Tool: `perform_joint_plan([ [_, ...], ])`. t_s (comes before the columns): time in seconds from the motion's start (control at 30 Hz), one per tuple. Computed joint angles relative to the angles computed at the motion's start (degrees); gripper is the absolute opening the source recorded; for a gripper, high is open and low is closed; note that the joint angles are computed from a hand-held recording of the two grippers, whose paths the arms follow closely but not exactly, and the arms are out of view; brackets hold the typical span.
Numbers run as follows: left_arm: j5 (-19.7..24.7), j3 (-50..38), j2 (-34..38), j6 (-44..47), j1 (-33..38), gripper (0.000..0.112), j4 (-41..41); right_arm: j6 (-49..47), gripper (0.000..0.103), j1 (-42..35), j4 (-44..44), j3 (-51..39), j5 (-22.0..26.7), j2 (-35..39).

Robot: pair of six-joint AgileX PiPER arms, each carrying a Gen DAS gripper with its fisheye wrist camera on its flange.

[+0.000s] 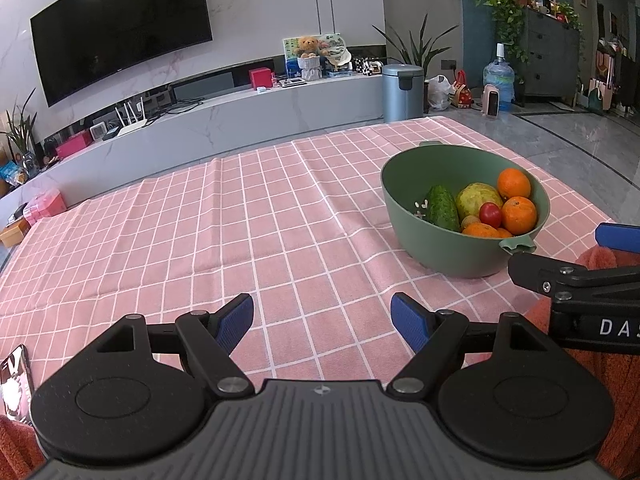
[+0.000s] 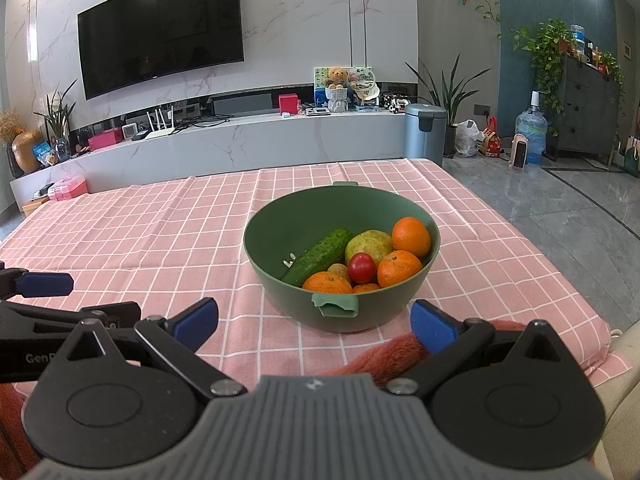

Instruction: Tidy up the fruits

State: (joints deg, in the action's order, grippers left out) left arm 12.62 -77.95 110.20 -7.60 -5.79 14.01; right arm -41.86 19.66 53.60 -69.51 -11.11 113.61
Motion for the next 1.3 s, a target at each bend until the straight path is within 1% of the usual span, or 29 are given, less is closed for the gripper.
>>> perform_joint_plan([
  [0.33, 0.0, 0.1, -0.2, -0.2, 0.1, 0.092, 0.2, -0.4, 0.098, 0.0, 0.4, 0.0, 0.0, 0.0],
  [0.6, 0.2, 0.1, -0.5, -2.3, 0.1, 0.092, 2.3, -0.4, 0.098, 0.0, 0.4, 0.0, 0.0, 0.0],
  [0.67, 0.1, 0.3, -0.6, -3.9, -0.1, 0.092, 3.8, -0.4, 0.098, 0.0, 0.4, 0.0, 0.0, 0.0],
  [0.8, -0.2, 0.5, -0.7, -3.9, -0.1, 0.092, 4.0, -0.4, 0.098, 0.0, 0.4, 0.0, 0.0, 0.0],
  [0.93, -0.6, 0.7, -0.9, -7.1, -0.4, 0.092, 7.4, -0.5, 0.098, 0.0, 0.4, 0.0, 0.0, 0.0],
  [1.1, -1.4, 1.4, -1.2, -9.1, -0.5, 0.092, 9.5, -1.1, 0.098, 0.0, 0.8, -0.1, 0.0, 0.0],
  [1.3, -2.2, 1.6, -1.2, -7.3, -0.2, 0.092, 7.9, -2.6, 0.098, -0.1, 1.9, -0.1, 0.1, 0.1],
])
